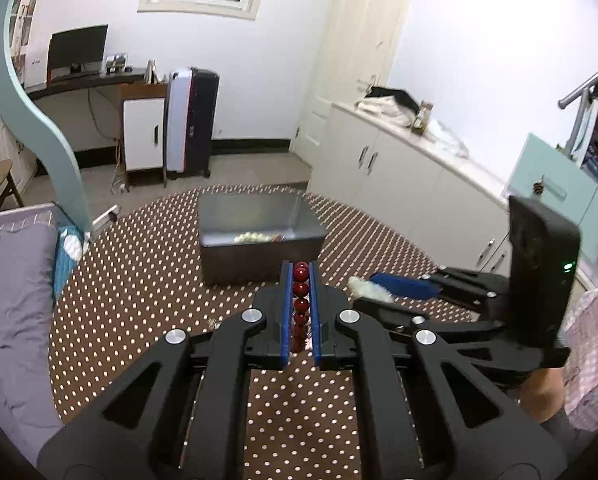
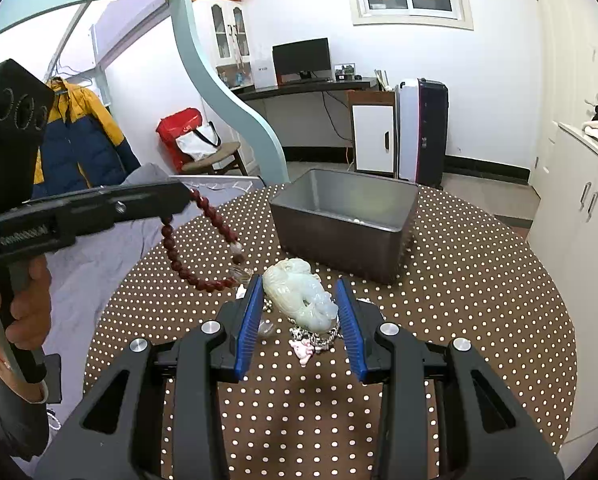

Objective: Organize jewelry

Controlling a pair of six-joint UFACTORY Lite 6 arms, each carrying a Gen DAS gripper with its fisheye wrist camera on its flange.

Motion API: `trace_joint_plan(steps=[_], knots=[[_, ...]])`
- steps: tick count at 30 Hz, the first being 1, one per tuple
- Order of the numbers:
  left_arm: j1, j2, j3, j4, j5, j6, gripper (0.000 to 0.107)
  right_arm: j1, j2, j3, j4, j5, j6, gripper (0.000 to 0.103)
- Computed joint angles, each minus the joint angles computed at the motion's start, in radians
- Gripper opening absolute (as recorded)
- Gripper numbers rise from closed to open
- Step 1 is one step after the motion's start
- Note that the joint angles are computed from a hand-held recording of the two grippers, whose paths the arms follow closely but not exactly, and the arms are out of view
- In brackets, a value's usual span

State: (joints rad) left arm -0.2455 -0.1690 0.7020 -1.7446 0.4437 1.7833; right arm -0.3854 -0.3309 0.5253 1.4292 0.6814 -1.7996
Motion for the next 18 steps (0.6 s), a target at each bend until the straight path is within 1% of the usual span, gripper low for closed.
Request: trace_joint_plan(steps=[7, 11, 15, 18], knots=[[-0.011, 0.002, 0.065, 0.062, 0.000, -0.072, 0.008, 0.019, 0.003, 0.024, 0.020, -0.010, 0.011, 0.034], [-0.039, 0.032, 0.134, 0.092, -0.036, -0.107, 0.008, 0.049, 0.027, 0.057, 0.060, -0.040, 0.001, 0.034], [-0.059, 0.119, 0.281, 0.184, -0.065, -0.205, 0.008, 0.078, 0.085, 0.141, 0.084, -0.066, 0.026, 0.034], [-0.068, 0.195, 0.409, 0.279, -0.081, -0.307, 0.008, 0.111, 0.148, 0.222, 0.104, -0.109, 0.043, 0.034]])
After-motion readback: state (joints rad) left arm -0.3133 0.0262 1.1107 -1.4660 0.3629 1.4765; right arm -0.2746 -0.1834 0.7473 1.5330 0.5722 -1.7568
